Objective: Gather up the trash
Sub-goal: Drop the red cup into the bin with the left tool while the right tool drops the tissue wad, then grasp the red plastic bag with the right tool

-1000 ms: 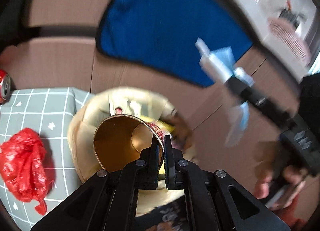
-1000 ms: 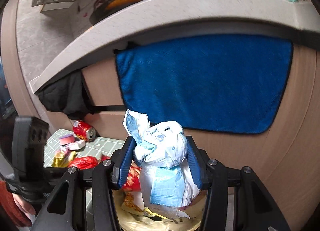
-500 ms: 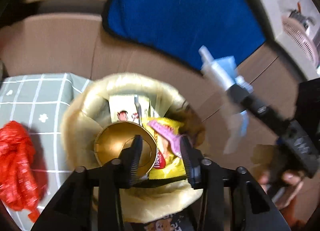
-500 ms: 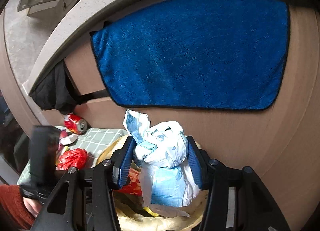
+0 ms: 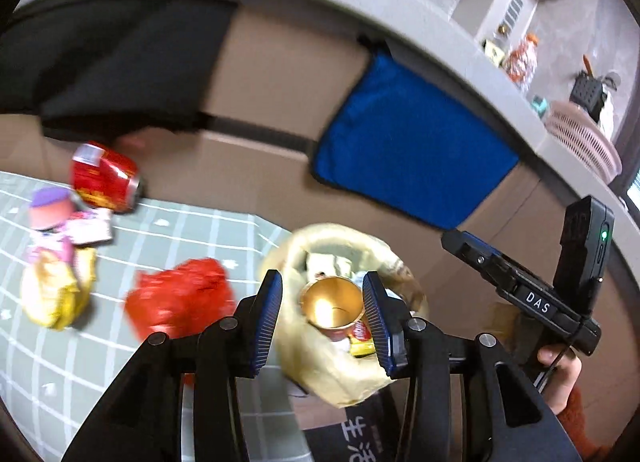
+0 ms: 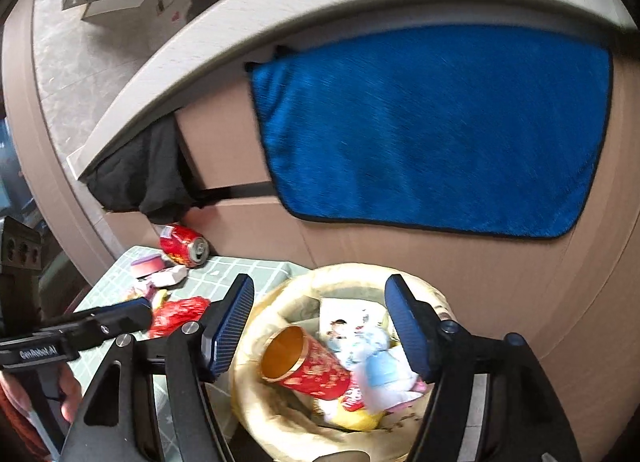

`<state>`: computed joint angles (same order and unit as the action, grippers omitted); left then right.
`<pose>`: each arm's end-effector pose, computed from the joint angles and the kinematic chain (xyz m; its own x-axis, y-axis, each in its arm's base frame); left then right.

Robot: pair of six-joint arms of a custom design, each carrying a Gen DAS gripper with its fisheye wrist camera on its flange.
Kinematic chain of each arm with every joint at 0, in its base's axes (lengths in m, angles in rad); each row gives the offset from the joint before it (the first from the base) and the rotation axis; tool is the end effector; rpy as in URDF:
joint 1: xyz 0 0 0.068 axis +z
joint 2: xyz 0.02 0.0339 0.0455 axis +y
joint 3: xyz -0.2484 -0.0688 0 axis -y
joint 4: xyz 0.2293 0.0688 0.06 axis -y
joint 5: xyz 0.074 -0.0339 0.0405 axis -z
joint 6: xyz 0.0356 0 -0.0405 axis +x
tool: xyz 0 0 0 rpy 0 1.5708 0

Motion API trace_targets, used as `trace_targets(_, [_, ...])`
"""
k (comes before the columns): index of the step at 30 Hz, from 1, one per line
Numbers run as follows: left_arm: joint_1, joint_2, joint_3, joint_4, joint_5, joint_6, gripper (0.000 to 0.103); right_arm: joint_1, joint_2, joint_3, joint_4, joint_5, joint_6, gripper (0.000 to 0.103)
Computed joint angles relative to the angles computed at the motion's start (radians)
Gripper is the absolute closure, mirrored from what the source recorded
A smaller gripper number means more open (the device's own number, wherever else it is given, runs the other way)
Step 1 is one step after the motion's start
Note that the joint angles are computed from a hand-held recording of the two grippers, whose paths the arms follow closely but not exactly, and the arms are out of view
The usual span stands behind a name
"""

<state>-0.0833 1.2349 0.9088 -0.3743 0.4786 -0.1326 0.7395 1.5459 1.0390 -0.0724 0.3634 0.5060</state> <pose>0.2531 -0.0376 0.2633 -0.6928 -0.0599 -0.7186 0.3361 0.8548 -0.3953 0.2547 0.2152 0.2442 -0.5526 0.1092 -0.8263 -0.1627 0.9582 0.2354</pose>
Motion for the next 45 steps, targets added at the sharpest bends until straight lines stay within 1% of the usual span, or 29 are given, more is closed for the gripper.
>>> trace_targets(1, [0.03, -0.035, -0.002, -0.022, 0.012, 0.005, 0.06, 0.02, 0.002, 0.016, -0.01, 0.016, -0.005, 0.037])
trace_targets(3, [0.126, -0.099, -0.005, -0.071, 0.069, 0.039, 0.06, 0.064, 0.012, 0.058, -0.033, 0.053, -0.021, 0.037])
trace_targets(6, [0.288, -0.148, 0.017, -0.125, 0.154, 0.102, 0.06, 0.125, 0.042, 0.13, -0.065, 0.095, -0.049, 0.037])
trace_targets(7, [0.326, -0.151, 0.021, -0.123, 0.163, 0.112, 0.06, 0.139, 0.057, 0.155, -0.071, 0.098, -0.058, 0.037])
trace_targets(9, [0.427, -0.139, 0.044, -0.133, 0.199, 0.144, 0.06, 0.166, 0.088, 0.206, -0.084, 0.101, -0.068, 0.037])
trace_targets(12, [0.569, -0.083, 0.078, -0.145, 0.264, 0.185, 0.06, 0.195, 0.145, 0.282, -0.097, 0.096, -0.076, 0.037])
trace_targets(17, [0.727, 0.035, 0.098, -0.109, 0.302, 0.204, 0.058, 0.216, 0.245, 0.395, -0.124, 0.061, -0.077, 0.037])
trace_targets(22, [0.755, 0.167, 0.108, -0.094, 0.296, 0.23, 0.058, 0.218, 0.35, 0.501, -0.147, 0.018, -0.073, 0.037])
trace_targets(26, [0.725, 0.223, 0.088, -0.075, 0.278, 0.223, 0.058, 0.218, 0.412, 0.559, -0.171, -0.001, -0.077, 0.037])
trace_targets(30, [0.703, 0.238, 0.067, -0.057, 0.272, 0.232, 0.058, 0.209, 0.464, 0.586, -0.178, -0.024, -0.067, 0.037])
trace_targets(34, [0.696, 0.229, 0.045, -0.027, 0.265, 0.244, 0.058, 0.18, 0.558, 0.645, -0.191, -0.104, -0.028, 0.037])
trace_targets(36, [0.703, 0.237, 0.048, -0.03, 0.267, 0.259, 0.058, 0.161, 0.626, 0.695, -0.196, -0.157, -0.012, 0.037])
trace_targets(39, [0.725, 0.259, 0.059, -0.035, 0.28, 0.27, 0.058, 0.154, 0.726, 0.8, -0.253, -0.156, 0.002, 0.037])
trace_targets(42, [0.749, 0.281, 0.067, -0.03, 0.293, 0.273, 0.058, 0.146, 0.842, 0.935, -0.333, -0.166, 0.016, 0.037])
trace_targets(43, [0.756, 0.291, 0.071, -0.026, 0.296, 0.271, 0.058, 0.144, 0.861, 0.956, -0.341, -0.176, 0.015, 0.034])
trace_targets(44, [0.762, 0.303, 0.075, -0.02, 0.298, 0.267, 0.058, 0.141, 0.878, 0.965, -0.325, -0.195, 0.017, 0.028])
trace_targets(45, [0.766, 0.314, 0.08, -0.016, 0.298, 0.263, 0.058, 0.138, 0.886, 0.968, -0.311, -0.213, 0.021, 0.025])
